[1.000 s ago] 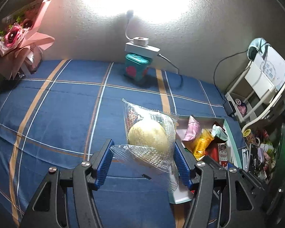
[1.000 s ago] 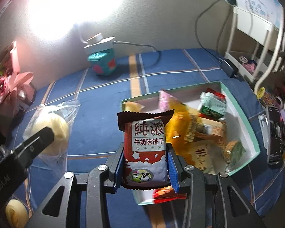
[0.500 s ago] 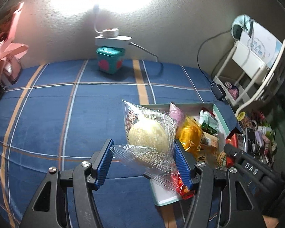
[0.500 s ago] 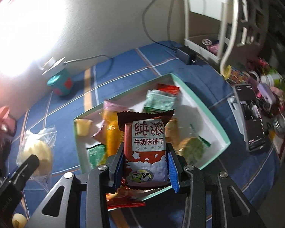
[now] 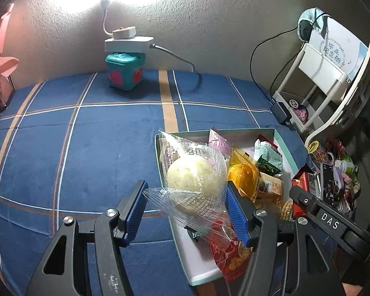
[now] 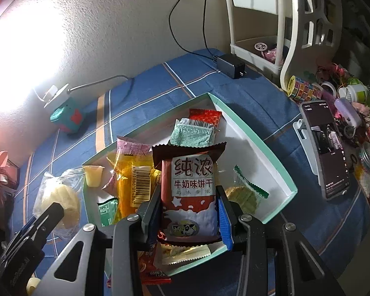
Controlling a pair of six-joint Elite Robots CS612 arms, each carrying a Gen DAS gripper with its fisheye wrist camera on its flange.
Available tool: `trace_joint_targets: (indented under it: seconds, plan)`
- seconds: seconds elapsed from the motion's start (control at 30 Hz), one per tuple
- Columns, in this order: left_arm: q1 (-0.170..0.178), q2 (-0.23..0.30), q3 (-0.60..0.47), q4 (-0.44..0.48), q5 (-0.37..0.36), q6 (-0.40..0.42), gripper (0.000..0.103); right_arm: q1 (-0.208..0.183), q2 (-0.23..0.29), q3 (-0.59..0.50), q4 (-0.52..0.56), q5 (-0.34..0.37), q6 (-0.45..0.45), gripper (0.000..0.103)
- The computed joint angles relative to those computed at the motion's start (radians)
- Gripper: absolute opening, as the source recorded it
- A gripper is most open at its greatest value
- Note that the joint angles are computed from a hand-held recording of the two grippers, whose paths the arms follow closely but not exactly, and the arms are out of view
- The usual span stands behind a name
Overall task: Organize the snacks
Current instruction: 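Carry the bun with the left tool while the right tool carries the biscuit packet to the tray, then release the bun in the tray with the left tool while the right tool releases the biscuit packet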
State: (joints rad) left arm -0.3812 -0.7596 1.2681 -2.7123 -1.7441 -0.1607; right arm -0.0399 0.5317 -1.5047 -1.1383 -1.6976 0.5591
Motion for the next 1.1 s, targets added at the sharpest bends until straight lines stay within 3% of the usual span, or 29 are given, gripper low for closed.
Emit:
trace_joint_targets:
  seconds: [0.6,0.77,1.1]
  plan:
    - [-0.011,0.043,-0.044,0.036,-0.042,-0.024,0.064,-0.003,-0.008,0.037,0.027,0.061,-0.023,0.042]
    - [-0.009,0.05,-0.049,0.032,-0.079,-0.038,0.064,-0.003,-0.01,0.039,0.034,0.059,-0.024,0.042]
    - [-0.013,0.062,-0.067,0.068,-0.081,-0.014,0.064,-0.003,-0.013,0.052,0.036,0.059,-0.027,0.042]
